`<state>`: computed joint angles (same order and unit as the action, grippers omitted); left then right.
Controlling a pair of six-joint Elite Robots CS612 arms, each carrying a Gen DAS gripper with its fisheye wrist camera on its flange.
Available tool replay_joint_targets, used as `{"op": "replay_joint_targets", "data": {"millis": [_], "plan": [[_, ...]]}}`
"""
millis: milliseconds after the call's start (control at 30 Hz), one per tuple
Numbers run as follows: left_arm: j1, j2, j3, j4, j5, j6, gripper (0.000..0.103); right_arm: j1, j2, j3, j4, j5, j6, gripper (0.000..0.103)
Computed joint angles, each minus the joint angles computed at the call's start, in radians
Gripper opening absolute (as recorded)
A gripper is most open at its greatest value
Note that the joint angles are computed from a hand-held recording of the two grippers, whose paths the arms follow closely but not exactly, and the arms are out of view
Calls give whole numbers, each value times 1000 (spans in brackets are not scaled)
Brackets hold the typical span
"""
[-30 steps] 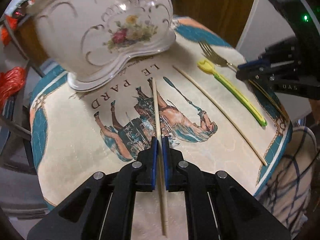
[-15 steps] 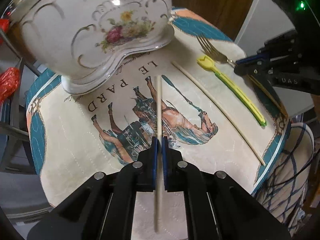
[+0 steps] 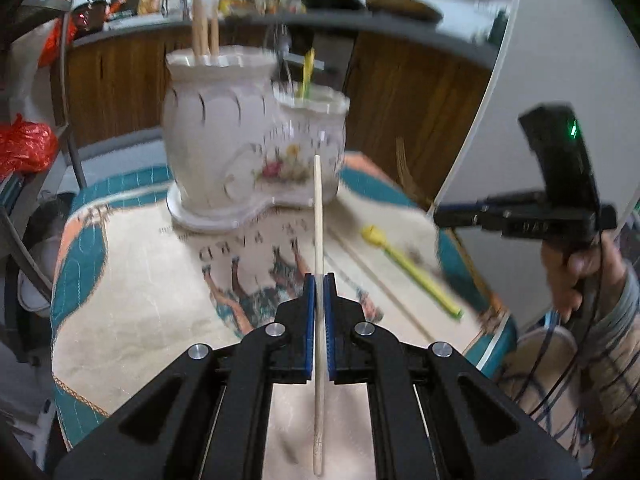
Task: Organize utensils
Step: 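Lift the chopstick and gold fork and carry both above the ceramic holder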
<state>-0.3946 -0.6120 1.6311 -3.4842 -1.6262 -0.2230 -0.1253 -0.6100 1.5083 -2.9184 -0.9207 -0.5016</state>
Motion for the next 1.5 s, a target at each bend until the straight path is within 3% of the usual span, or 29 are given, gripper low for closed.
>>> {"op": "replay_joint_targets", "data": {"millis": [367,633,933,1167,1500], "plan": [[-3,14,-24,-271,41,-24,4,-9,10,-7,-219,163,111,6],[-6,35,-73,-402,89,-24,4,-12,26,-45,-341,230,177,6],[1,63,-158,-447,133,-16,4,6,51,-113,-448,237,239,6],[-1,96,-230,-501,216,-16,4,19,67,-165,-527,241,291,6],[0,162,-360,-481,300,-14,4,31,96,-230,-523,238,328,6]]}}
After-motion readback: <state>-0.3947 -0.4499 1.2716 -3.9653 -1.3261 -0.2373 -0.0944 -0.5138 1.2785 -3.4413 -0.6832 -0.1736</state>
